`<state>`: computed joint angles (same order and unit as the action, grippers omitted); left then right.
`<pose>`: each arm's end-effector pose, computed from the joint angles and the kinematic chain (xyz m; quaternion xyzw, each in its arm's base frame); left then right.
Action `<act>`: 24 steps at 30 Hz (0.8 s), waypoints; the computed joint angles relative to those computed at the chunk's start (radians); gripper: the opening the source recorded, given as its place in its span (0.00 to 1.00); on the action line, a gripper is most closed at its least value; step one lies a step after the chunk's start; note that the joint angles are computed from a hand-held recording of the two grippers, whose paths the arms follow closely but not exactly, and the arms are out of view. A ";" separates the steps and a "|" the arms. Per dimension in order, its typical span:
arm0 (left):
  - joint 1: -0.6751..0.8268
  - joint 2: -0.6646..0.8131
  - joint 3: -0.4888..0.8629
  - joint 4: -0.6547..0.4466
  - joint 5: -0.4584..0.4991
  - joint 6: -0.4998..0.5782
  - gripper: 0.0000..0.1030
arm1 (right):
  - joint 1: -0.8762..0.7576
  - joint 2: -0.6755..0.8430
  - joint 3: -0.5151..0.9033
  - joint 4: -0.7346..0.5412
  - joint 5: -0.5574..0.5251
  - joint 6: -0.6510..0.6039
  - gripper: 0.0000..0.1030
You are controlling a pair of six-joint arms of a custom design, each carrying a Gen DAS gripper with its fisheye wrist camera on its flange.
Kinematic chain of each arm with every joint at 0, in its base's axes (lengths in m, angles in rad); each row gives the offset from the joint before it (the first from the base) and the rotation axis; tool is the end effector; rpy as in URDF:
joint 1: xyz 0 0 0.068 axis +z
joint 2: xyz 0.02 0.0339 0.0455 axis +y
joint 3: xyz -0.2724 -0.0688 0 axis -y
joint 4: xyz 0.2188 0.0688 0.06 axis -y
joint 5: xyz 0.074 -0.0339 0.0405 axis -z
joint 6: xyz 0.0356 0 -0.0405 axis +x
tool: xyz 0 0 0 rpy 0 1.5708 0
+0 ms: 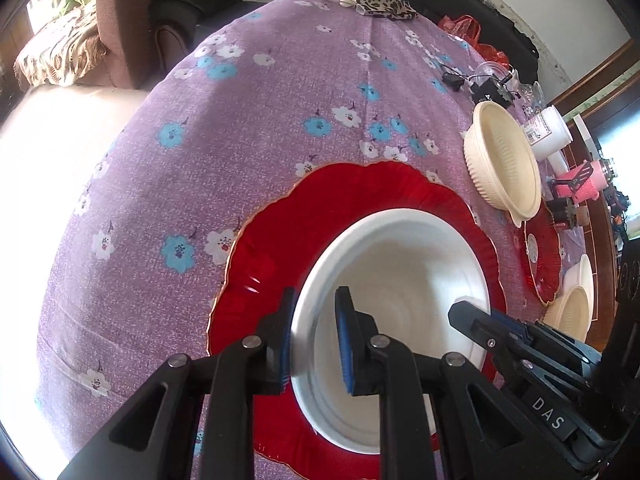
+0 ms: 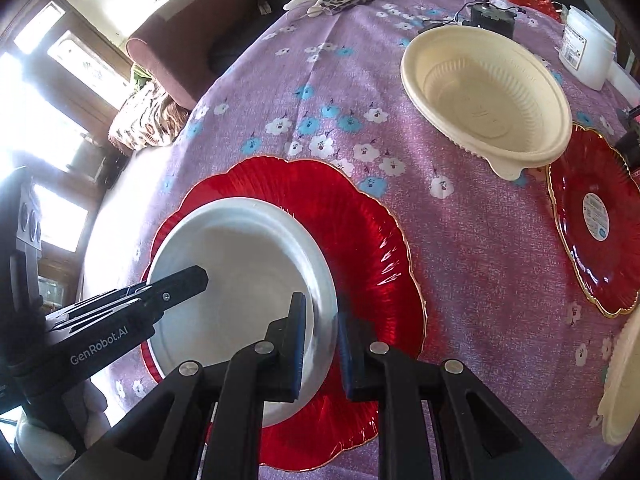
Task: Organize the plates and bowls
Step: 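Lower the white bowl onto the large red plate and open both grippers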
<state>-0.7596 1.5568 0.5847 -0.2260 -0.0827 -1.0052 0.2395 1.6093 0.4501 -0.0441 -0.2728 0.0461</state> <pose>0.1680 -0.1555 0.1370 -0.1279 0.9735 -0.1171 0.1490 0.2036 0.0596 0.1081 -0.1188 0.9671 0.1581 0.1601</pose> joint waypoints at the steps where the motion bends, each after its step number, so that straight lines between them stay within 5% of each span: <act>1: 0.001 0.003 0.006 -0.003 -0.003 0.004 0.20 | 0.002 0.002 -0.001 0.003 0.001 0.001 0.16; 10: -0.052 0.026 0.059 -0.056 -0.087 -0.004 0.56 | 0.067 -0.016 -0.023 0.037 0.041 0.015 0.16; 18: -0.113 -0.030 0.114 -0.187 -0.201 -0.028 0.59 | 0.060 -0.071 -0.041 0.026 0.038 0.001 0.17; 24: -0.199 -0.031 0.220 -0.391 -0.364 -0.084 0.59 | 0.024 -0.171 -0.064 -0.019 0.029 -0.015 0.18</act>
<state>-0.9589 1.5254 0.8050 -0.6171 -0.4470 -1.0892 0.2635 1.4383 0.3857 -0.0630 -0.2434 0.0309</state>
